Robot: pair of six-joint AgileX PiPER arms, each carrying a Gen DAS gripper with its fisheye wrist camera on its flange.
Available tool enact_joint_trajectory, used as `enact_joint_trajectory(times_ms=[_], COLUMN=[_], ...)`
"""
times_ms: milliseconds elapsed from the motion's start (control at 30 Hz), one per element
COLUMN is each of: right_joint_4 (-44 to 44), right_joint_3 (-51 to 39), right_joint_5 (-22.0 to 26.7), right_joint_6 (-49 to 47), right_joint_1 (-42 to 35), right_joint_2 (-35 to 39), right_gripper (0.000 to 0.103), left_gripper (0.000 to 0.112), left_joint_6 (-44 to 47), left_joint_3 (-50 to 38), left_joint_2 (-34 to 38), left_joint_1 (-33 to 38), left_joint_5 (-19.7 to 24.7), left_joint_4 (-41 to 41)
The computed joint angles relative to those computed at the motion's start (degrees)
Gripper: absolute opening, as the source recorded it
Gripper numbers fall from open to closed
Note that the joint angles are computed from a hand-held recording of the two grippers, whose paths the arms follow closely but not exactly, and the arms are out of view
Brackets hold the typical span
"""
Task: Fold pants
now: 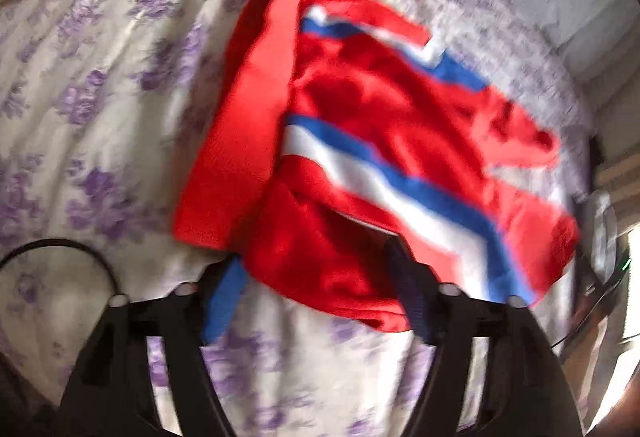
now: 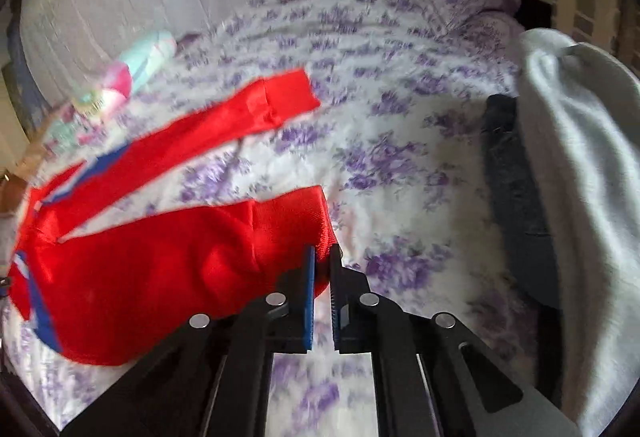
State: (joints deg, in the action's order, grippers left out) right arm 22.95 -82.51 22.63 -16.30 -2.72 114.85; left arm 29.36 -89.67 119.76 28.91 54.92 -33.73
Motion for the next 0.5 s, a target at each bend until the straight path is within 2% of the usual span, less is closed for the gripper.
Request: enact_joint_trajectory(times_ms=[33, 67, 100, 167, 300, 400, 500], right_joint_4=[2.7, 5.7, 8.2, 13.6, 19.1, 24.6, 31.1], right_joint_3=[2.6, 5.9, 7.5, 11.5, 17.1, 19.4, 23.1], right_joint_5=[-1.1, -2.3, -2.4, -2.5, -3.8, -2.6, 0.1], right_joint_6=[-2.7, -5.9, -8.5, -13.8, -20.0, -24.6, -31.1], right_joint_1=[-0.8, -1.5, -2.2, -3.7, -5.0, -6.3, -8.7], right_joint_2=[-2.1, -4.8, -6.3, -9.2, -11.7, -13.8, -20.4], right_gripper=[0.007, 0.007, 0.007, 0.007, 0.007, 0.006, 0.006], left_gripper=[0.034, 0.026, 0.022, 0.018, 0.014, 0.011, 0.010], left_joint_6=[0.6, 0.1, 0.0, 1.5, 4.2, 5.8, 8.6], left_joint_3=[-0.4, -0.5, -0.7, 0.8, 5.7, 8.4, 14.4], left_joint_2=[0.5, 0.6, 1.3, 1.6, -0.9, -4.8, -12.6], left_joint_1=[0.7, 0.9, 1.7, 3.0, 3.6, 5.2, 7.5], left_joint_5=[1.1, 1.0, 1.7, 1.6, -1.7, -2.1, -3.6], left_joint_4=[-2.6, -3.2, -4.7, -8.4, -10.5, -12.7, -13.0])
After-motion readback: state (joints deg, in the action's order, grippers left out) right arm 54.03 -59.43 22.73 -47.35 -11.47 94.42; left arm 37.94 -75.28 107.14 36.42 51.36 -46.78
